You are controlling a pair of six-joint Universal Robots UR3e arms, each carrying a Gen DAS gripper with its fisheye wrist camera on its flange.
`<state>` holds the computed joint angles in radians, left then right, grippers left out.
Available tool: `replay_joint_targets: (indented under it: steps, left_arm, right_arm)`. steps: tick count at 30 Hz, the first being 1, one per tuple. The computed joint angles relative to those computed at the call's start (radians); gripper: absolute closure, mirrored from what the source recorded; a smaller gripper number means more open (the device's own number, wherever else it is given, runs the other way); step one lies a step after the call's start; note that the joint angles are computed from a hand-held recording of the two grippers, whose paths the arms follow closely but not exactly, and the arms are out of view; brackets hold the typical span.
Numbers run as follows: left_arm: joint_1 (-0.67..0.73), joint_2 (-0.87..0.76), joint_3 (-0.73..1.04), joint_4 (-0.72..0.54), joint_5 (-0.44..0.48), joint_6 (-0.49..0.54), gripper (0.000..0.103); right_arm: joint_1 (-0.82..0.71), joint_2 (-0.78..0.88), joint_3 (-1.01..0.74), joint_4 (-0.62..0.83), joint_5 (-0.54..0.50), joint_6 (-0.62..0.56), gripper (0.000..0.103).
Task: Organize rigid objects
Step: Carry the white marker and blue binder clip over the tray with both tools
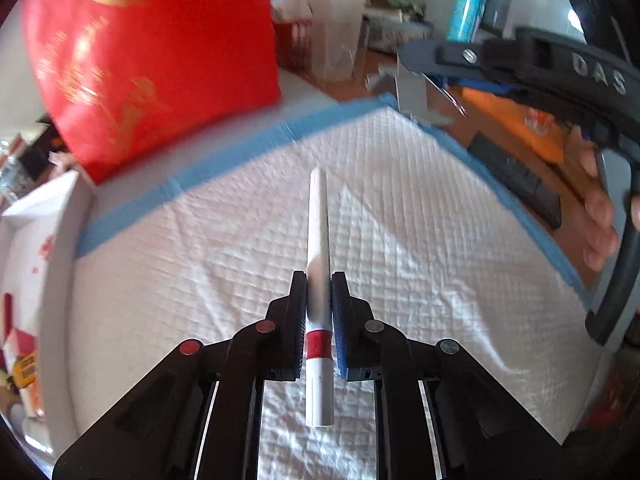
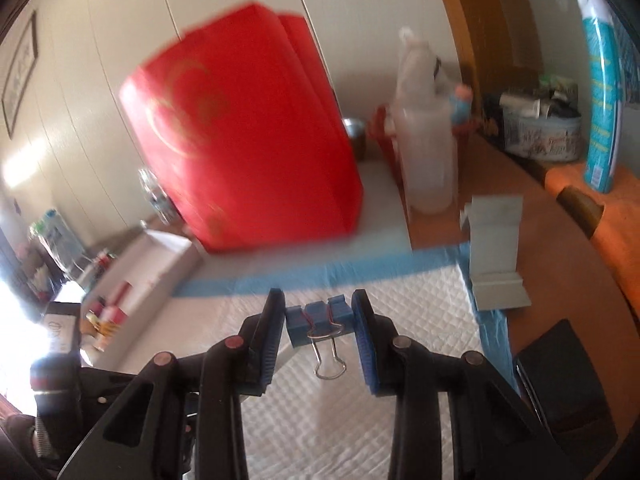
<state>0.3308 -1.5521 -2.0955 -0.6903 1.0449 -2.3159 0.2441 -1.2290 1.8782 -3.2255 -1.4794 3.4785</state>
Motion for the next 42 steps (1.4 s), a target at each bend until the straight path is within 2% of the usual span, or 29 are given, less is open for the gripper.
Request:
replay_joint_targets:
  steps: [4, 10, 21, 32, 42]
  left_arm:
    - [0.102, 0.13, -0.023, -0.1, -0.072, 0.041, 0.091]
    - [0.195, 0.243, -0.013, -0.24, -0.16, 0.093, 0.091]
    - [0.343, 0.393, -0.002, -0.433, -0.261, 0.2, 0.091]
    - [0.518, 0.451, 0.025, -0.612, -0.323, 0.339, 0.091]
    - [0.705, 0.409, 0.079, -0.712, -0.364, 0.426, 0.091]
  right_arm:
    - [0.039, -0.038, -0.008, -0.002, -0.024, 0.006, 0.069]
    - [0.086, -0.053, -0.036, 0.023, -0.047, -0.009, 0.069]
    - [0.17, -0.055, -0.083, 0.051, -0.107, 0.004, 0.069]
    - [0.246, 0.018, -0.216, 0.102, -0.156, 0.024, 0.069]
    - [0.323, 0.146, -0.42, 0.18, -0.18, 0.04, 0.069]
